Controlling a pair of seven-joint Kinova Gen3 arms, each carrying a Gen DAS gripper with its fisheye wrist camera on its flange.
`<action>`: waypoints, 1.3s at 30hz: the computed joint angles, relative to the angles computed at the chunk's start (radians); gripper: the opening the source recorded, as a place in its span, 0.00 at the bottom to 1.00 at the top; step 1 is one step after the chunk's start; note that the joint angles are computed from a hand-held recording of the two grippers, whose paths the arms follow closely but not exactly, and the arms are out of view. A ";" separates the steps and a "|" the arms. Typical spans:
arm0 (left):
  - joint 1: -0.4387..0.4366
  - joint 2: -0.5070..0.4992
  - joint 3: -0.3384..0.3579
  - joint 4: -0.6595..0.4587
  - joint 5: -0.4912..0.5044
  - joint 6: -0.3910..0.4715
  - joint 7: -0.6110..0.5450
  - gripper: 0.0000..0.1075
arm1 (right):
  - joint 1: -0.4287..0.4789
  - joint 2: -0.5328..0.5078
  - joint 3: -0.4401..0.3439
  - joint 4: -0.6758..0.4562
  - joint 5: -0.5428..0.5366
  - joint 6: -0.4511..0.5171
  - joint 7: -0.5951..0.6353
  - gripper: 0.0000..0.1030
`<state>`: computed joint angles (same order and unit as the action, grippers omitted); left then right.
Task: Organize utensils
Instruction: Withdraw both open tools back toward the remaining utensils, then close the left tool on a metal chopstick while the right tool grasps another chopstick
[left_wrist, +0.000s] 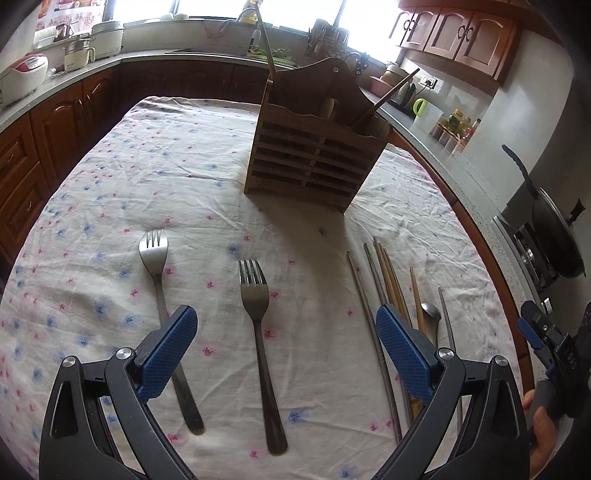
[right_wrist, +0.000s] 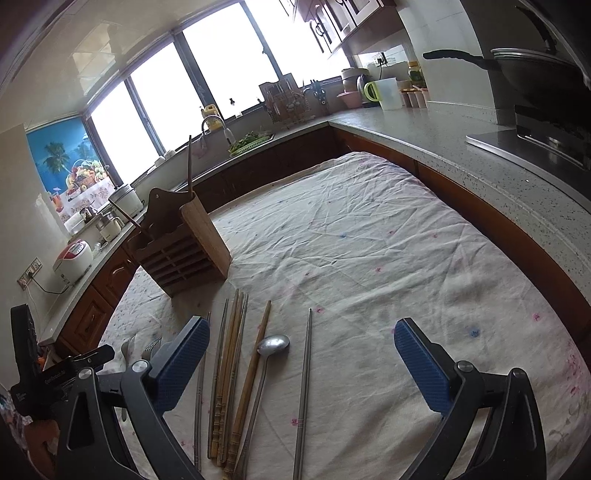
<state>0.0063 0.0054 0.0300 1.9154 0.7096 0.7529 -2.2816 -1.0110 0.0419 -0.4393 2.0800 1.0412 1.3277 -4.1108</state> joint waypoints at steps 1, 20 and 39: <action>0.006 0.007 0.006 -0.009 -0.012 0.000 0.013 0.92 | 0.003 0.000 0.002 -0.001 0.002 -0.007 0.007 0.98; 0.083 0.150 0.104 -0.155 -0.140 0.019 0.125 0.63 | 0.133 -0.008 0.070 -0.026 -0.044 -0.197 0.221 0.59; 0.185 0.297 0.161 -0.292 -0.367 0.037 0.224 0.30 | 0.274 0.040 0.161 -0.031 -0.160 -0.474 0.486 0.27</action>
<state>0.1912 0.3025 0.1908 1.6231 0.3431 0.7901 -2.0576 -0.7366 0.0821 -0.2783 2.0494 0.8811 0.8535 -3.6246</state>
